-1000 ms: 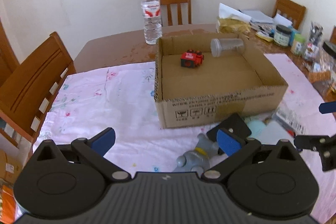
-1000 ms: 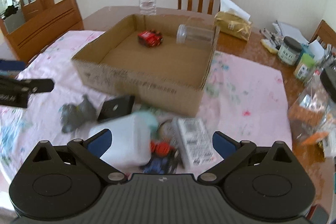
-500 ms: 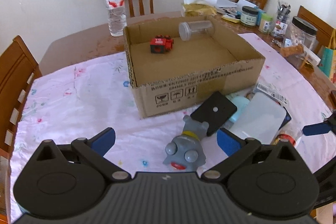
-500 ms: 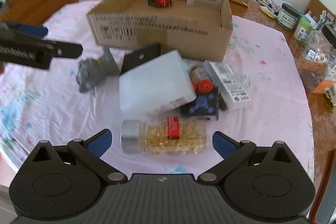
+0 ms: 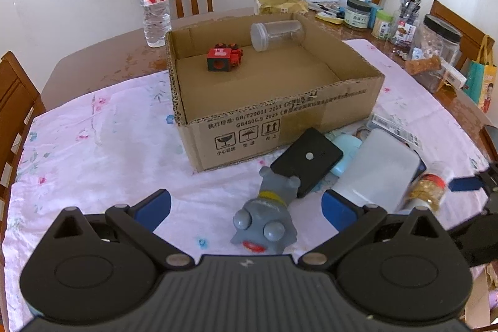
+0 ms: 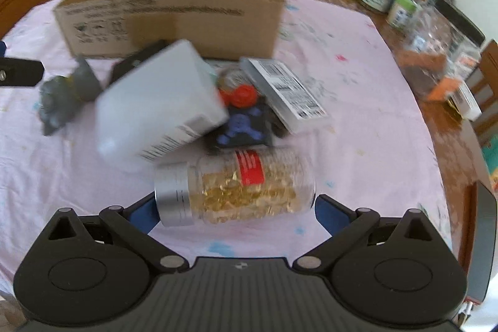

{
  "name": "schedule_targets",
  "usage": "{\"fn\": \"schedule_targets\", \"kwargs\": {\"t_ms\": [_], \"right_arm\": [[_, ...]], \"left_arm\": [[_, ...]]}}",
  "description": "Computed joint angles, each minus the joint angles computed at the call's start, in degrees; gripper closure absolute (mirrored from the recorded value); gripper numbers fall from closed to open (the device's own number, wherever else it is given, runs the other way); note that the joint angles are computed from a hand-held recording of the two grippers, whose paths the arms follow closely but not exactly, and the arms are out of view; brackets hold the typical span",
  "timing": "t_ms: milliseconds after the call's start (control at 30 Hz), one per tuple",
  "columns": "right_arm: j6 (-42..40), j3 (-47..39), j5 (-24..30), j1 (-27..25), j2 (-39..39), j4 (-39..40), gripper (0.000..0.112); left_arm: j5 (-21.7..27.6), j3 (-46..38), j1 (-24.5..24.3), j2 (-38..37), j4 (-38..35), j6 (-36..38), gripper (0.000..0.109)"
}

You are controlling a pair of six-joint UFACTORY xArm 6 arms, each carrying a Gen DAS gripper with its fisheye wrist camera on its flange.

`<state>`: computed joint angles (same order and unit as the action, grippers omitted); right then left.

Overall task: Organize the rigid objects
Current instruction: 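Move the right tool to the capsule bottle while the left tool approaches the grey elephant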

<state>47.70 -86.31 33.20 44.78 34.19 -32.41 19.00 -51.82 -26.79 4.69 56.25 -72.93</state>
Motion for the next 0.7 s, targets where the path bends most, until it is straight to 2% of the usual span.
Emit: {"fn": "schedule_targets", "kwargs": {"t_ms": [200, 267, 433, 700], "right_arm": [[-3.00, 2.41, -3.95, -1.82, -0.54, 6.50, 0.009], [-3.39, 2.65, -4.13, -1.79, -0.68, 6.32, 0.009], [-4.52, 2.39, -3.83, -1.73, -0.54, 7.25, 0.009], [-8.86, 1.99, -4.09, -2.20, -0.24, 9.83, 0.009]], "left_arm": [[2.24, -6.39, 0.59, 6.06, 0.84, -3.90, 0.006], [2.90, -8.43, 0.66, 8.20, 1.21, -4.84, 0.006], [6.82, -11.26, -0.26, 11.48, -3.88, -0.82, 0.006], [2.54, -4.31, -0.45, 6.19, -5.76, -3.86, 0.006]]}}
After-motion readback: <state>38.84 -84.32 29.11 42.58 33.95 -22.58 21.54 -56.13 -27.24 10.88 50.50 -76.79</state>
